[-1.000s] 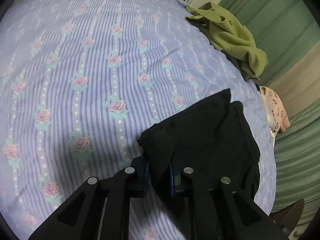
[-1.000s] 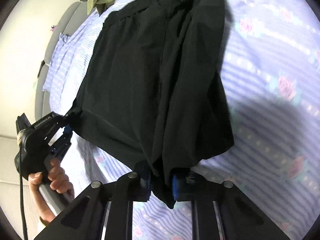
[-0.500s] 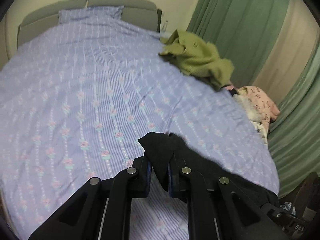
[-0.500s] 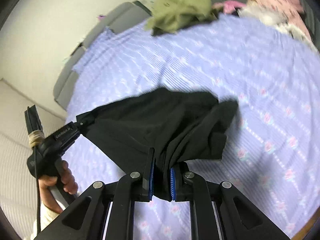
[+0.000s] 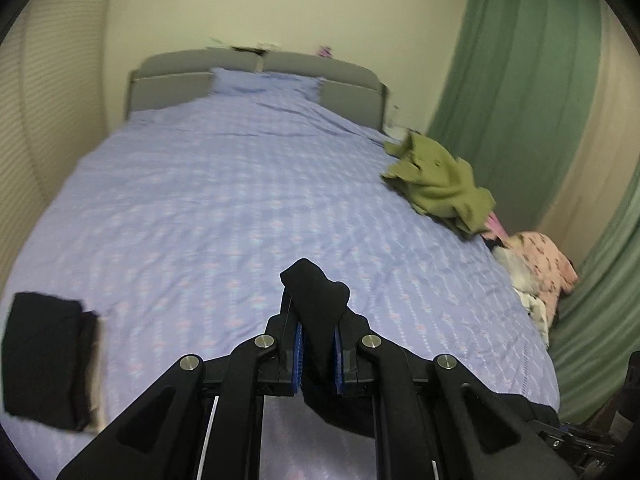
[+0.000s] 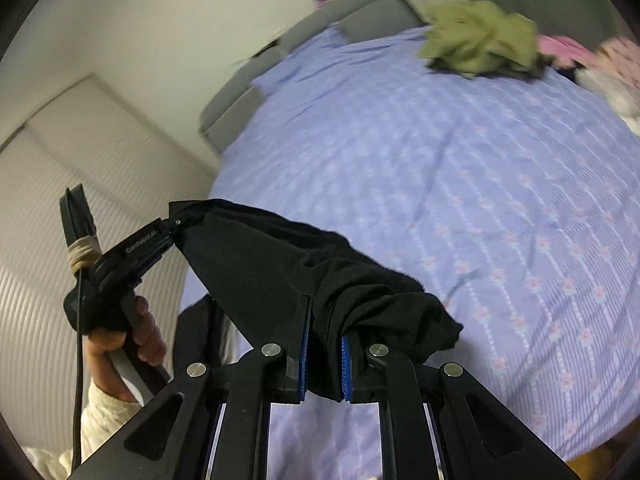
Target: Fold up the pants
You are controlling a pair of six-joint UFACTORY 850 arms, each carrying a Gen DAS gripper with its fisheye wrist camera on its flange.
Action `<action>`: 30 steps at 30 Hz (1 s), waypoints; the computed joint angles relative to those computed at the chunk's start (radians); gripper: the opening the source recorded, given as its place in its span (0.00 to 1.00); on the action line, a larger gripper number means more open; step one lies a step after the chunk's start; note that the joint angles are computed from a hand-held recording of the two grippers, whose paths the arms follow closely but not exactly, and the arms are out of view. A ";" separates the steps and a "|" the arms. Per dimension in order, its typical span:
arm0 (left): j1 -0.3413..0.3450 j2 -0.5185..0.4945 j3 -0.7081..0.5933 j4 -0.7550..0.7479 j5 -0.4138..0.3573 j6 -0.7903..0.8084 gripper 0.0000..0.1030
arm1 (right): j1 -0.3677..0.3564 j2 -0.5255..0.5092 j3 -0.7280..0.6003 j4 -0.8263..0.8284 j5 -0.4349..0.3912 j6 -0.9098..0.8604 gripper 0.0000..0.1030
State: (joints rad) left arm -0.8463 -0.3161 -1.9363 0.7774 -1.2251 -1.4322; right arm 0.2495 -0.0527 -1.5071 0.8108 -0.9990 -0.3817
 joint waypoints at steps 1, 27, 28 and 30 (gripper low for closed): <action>-0.023 0.024 0.017 0.026 -0.045 -0.026 0.13 | 0.009 0.010 0.000 0.004 -0.009 -0.019 0.12; -0.067 0.662 0.528 -0.018 -0.055 0.118 0.12 | 0.640 0.194 0.120 -0.502 0.392 0.758 0.12; -0.058 0.672 0.530 -0.018 -0.053 0.135 0.12 | 0.652 0.179 0.103 -0.500 0.404 0.767 0.12; -0.024 0.690 0.529 -0.035 -0.039 0.186 0.12 | 0.686 0.168 0.087 -0.565 0.423 0.835 0.12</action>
State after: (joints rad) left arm -0.8702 0.3741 -1.4074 0.7421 -1.2641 -1.2466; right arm 0.9351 0.1150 -1.4198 0.2454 -0.5765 0.4534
